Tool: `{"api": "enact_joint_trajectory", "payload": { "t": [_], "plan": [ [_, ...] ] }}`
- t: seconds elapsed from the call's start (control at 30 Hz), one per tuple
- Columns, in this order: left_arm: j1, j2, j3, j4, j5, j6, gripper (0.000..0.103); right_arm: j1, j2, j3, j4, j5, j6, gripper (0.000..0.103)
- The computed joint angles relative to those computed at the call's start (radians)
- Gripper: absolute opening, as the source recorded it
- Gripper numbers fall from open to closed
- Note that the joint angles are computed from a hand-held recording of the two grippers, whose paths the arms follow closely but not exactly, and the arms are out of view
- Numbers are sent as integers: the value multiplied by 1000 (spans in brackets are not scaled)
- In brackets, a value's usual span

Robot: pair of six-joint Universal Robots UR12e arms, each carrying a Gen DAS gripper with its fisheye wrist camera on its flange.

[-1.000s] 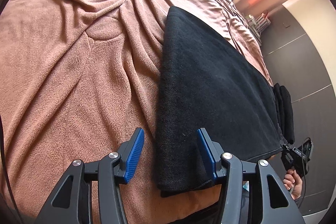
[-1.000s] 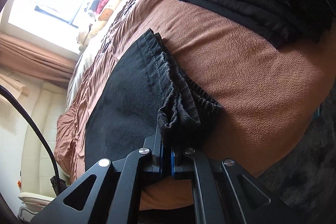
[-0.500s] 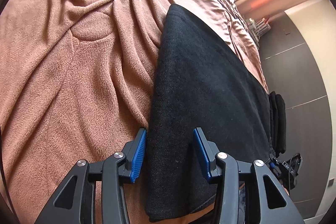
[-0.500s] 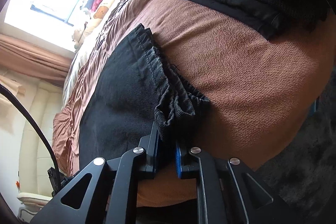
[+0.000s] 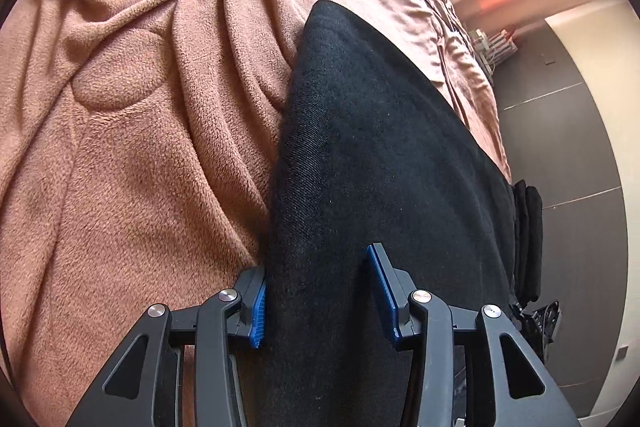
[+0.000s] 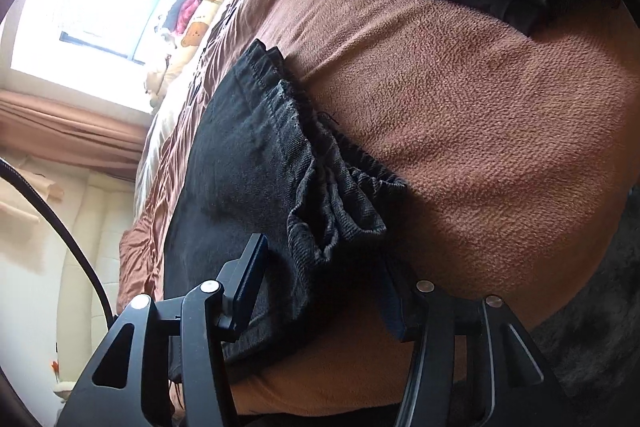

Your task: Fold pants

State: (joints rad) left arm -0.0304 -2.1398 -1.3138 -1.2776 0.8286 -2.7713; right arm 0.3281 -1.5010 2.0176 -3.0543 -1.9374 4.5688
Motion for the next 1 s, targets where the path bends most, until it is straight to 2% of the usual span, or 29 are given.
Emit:
{"api": "enact_joint_trajectory", "payload": {
  "t": [0.07,0.13,0.17,0.33,0.6,0.77,1.0],
  "plan": [
    [-2,-1,4,1,-3,-8,33,-5,7,3,-25,1,10,48],
    [-2,3,5,-5,-9,8,11,-4,9,0,-16,-1,11,38],
    [0,9,0,4,-17,14,8,-2,11,-1,-23,0,6,34],
    [15,41,-21,32,-84,35,6,5,15,4,-58,-12,16,23],
    [32,72,-27,95,-105,14,6,22,27,-10,-93,-33,-5,19],
    [48,62,-3,108,-98,-14,6,24,58,-32,-118,1,-20,19],
    [100,49,20,135,-75,-43,6,19,128,-112,-119,84,-72,19]
  ]
}}
